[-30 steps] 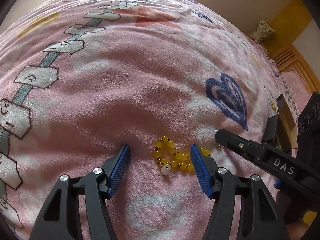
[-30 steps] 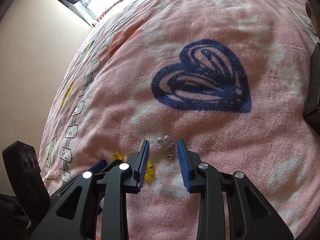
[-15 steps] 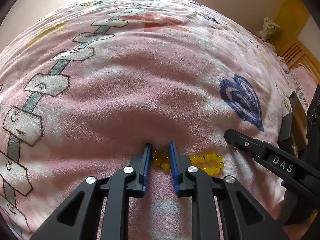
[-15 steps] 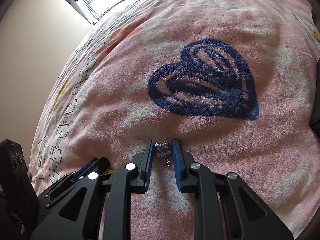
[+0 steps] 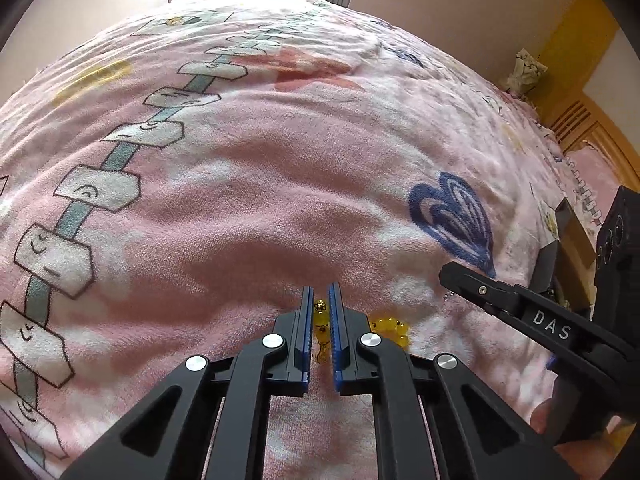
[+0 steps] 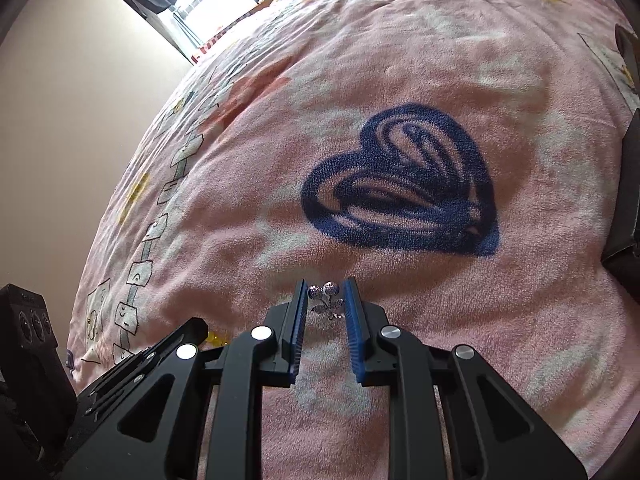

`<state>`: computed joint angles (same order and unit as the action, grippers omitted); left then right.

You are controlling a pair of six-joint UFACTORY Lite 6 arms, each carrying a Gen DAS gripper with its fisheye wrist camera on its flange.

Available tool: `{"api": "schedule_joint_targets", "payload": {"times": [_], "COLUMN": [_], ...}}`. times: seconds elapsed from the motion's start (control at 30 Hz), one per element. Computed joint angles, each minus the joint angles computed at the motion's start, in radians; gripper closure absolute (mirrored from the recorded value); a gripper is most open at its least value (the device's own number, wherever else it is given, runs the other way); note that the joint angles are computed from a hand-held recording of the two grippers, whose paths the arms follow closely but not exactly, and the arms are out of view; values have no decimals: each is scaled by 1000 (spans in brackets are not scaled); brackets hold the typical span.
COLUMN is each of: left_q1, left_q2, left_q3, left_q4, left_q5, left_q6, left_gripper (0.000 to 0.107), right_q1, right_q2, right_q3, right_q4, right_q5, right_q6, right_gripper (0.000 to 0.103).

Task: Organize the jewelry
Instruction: 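Carry the yellow bracelet in the left tool while the right tool carries the earring to the box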

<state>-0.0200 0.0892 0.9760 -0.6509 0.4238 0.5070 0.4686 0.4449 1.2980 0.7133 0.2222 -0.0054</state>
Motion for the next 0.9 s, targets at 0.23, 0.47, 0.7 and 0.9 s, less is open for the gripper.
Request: {"api": "schedule_joint_targets", "payload": {"times": [0.23,0.47,0.7,0.9], "left_q1": [-23,-95,-176,-227], "left_q2": [-61,-116,-162,-197], "left_q3": [6,18,55,88], "left_q4": [33,200,389,480], "left_q5": [15,6,15,38], "left_q6": [-67,-249,-467,-590], "left_gripper": [98,98,98,98], "right_q1": [-22,-28,-27,-51], "right_q2": [-114,-238,-372,-520], "right_q3": [-66,-112,-161,-237], "right_q4": [22,-192,-450,-601], "right_q5": [6,35,91,154], "right_q6": [-20,171,392,486], "right_gripper": [84,84,84,84]}}
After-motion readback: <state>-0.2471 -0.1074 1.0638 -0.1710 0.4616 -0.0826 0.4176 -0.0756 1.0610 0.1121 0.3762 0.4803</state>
